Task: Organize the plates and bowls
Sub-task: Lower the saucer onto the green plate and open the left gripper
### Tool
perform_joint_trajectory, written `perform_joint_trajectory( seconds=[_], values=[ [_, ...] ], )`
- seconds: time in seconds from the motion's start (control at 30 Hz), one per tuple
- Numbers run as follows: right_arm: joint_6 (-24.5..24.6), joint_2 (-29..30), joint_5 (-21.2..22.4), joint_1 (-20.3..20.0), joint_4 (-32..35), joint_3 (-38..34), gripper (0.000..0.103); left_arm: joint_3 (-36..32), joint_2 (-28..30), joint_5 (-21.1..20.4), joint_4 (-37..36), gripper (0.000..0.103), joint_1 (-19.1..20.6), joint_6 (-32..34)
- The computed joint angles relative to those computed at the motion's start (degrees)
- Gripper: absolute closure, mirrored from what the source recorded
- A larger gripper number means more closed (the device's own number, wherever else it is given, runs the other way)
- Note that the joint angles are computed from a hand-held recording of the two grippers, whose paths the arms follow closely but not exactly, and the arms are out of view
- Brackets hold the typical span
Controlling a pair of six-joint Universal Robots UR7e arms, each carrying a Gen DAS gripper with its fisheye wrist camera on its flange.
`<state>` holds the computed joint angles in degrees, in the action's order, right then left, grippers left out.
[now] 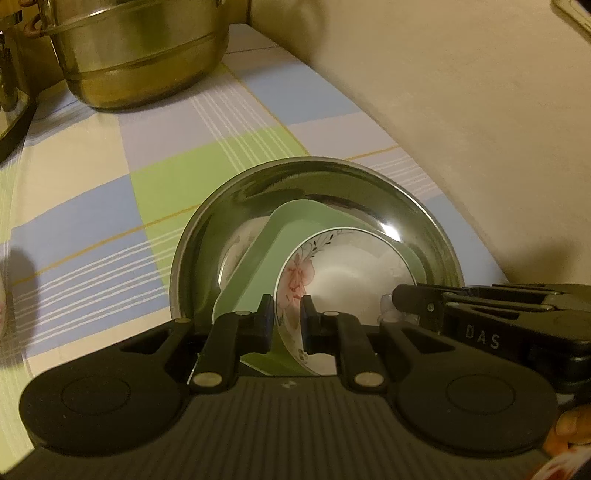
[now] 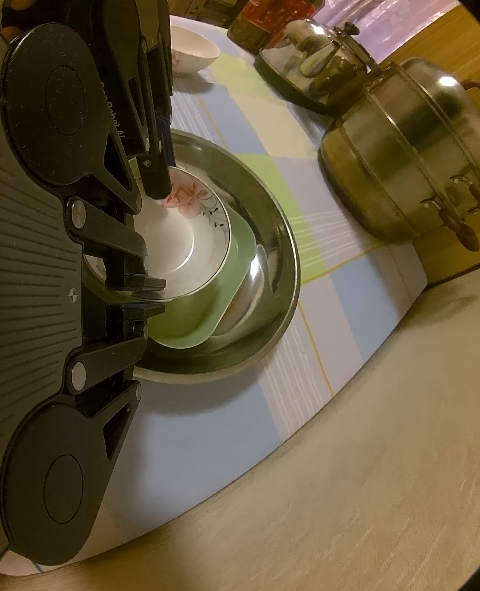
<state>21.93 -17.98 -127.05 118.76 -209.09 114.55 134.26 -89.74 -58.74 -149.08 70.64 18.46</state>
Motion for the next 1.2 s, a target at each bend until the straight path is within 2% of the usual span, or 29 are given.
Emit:
perform_joint_trajectory(
  seconds=[0.47, 0.73, 0.8, 0.93, 0.97, 1.13, 1.2],
  values=[
    [-1.2, 0.8, 1.1, -1.0, -0.4, -1.1, 0.097, -0.2, 2.4, 1.4, -1.5, 0.09, 0.6, -1.4],
    [-2.8, 0.7, 1.2, -0.9, -0.5, -1.2, 0.096, 0.6, 1.6, 1.8, -2.6, 0.087, -0.2, -2.0],
    [-3.7, 0.9, 1.0, -0.7, -1.3, -1.1, 0.093, 0.7, 1.0, 1.7, -2.3, 0.086, -0.4, -2.4],
    [-3.9, 0.9, 0.9, 0.1, -2.4, -0.8, 0.069, 1.4, -0.8, 1.7, -1.7, 0.085, -1.2, -3.2],
    [-3.9, 0.9, 0.9, 0.2, -2.6, -0.6, 0.066, 1.6, -1.3, 1.7, -1.6, 0.085, -1.3, -3.4],
    [-4.4, 0.3, 0.9, 1.0, -3.6, 0.3, 0.064, 2.6, -4.5, 1.7, -0.4, 0.085, -2.4, -5.0],
    [-4.5, 0.1, 0.7, 1.5, -4.1, 0.7, 0.058, 3.1, -6.2, 1.7, 0.0, 0.085, -2.8, -5.4]
  ],
)
